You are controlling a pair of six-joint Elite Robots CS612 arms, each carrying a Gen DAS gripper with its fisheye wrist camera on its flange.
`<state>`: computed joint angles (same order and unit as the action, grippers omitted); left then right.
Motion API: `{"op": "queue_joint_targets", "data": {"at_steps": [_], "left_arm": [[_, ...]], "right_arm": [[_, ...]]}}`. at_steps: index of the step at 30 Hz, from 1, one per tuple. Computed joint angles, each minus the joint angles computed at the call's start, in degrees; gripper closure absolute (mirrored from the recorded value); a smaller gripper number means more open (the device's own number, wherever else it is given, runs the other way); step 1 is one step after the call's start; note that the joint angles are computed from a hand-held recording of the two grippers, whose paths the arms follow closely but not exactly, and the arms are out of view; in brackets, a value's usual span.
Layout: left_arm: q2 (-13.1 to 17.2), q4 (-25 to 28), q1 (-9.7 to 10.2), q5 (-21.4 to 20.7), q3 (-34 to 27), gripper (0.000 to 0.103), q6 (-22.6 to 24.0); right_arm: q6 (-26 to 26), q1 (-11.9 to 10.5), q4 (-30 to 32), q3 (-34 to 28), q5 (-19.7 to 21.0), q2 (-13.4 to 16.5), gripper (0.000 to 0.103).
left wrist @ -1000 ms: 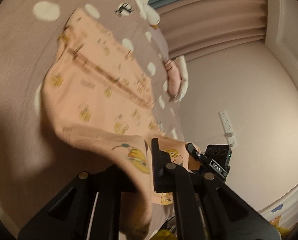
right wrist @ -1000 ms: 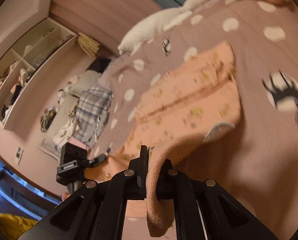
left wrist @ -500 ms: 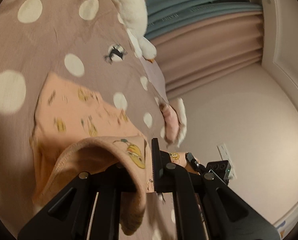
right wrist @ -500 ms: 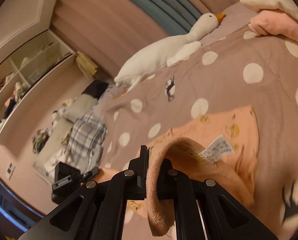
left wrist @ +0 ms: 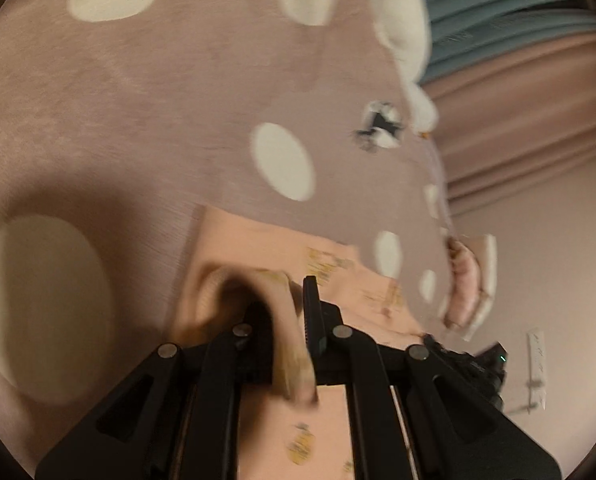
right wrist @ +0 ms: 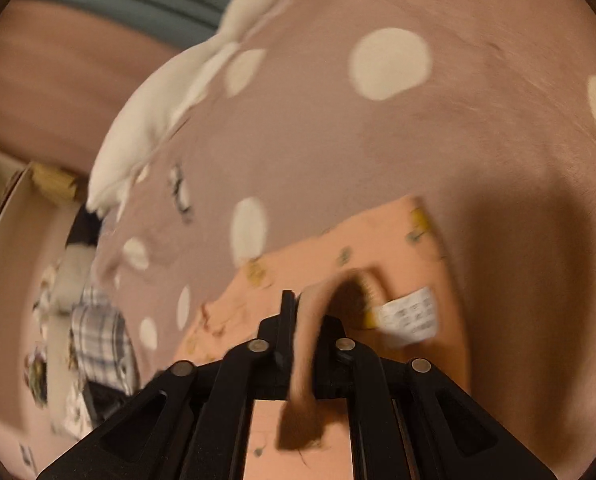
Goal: Fold small clothes
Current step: 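Lift the hem with both tools and fold it over toward the collar, then open both tools to release the hem onto the shirt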
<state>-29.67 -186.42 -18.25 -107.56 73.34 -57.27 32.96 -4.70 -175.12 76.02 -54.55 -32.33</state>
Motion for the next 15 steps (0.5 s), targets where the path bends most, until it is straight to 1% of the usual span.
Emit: {"op": "queue_joint_targets", "data": {"at_steps": [2,3,4,5,6,7,8,9,10,11,12,13,14,15], "left_arm": [[-0.27,1.55,0.29,0.56,0.07,0.096,0.26],[-0.60,2.51,0.38,1.15,0.23,0.092,1.10],[-1.06,3.70,0.34,2.23,0.34,0.093,2.17],[-1.86,4.82,0.30,3.47,1.00,0.092,3.66],[-2.55,5.88,0.22,4.66,1.44,0.089,5.28],[-3.41,6.40,0.07,5.90,2.33,0.086,6.92],[-4.54,6.83,-0.21,7.80,3.62,0.078,9.07],[-5.40,6.50,-0.53,9.25,4.71,0.075,11.43],[-6.12,5.71,-0.86,9.85,5.77,0.075,13.57],[-7.07,4.39,-1.22,9.52,7.30,0.075,16.30],[-7.54,3.60,-1.52,9.16,8.19,0.075,17.94],[-8.02,3.17,-1.88,8.54,8.98,0.076,20.17],[-8.38,3.38,-2.30,7.49,9.54,0.076,22.92],[-8.47,4.93,-2.70,6.37,9.40,0.077,25.56]], "right_arm": [[1.31,-0.46,-0.43,0.17,-1.87,-0.22,0.091],[1.48,-0.67,-0.61,0.34,-2.56,-0.40,0.089],[0.97,-0.80,-1.31,1.29,-5.03,-1.21,0.082],[0.04,-0.78,-1.98,1.73,-6.81,-1.65,0.077],[-1.75,-0.82,-3.08,2.55,-8.20,-2.25,0.076],[-3.88,-0.94,-4.26,3.55,-8.28,-2.92,0.076],[-6.95,-1.10,-5.44,4.57,-7.06,-3.49,0.076],[-11.53,-1.12,-5.73,5.50,-5.43,-4.07,0.076],[-17.29,-0.93,-5.20,6.90,-4.49,-5.12,0.076],[-21.80,-0.65,-4.14,7.75,-4.53,-5.90,0.076],[-27.63,-0.06,-2.68,9.14,-5.28,-7.01,0.076],[-31.06,0.31,-1.63,9.88,-5.89,-7.55,0.077],[-34.90,0.82,0.16,10.58,-6.40,-8.03,0.080],[-37.05,1.16,1.84,10.71,-6.68,-8.14,0.082]]}}
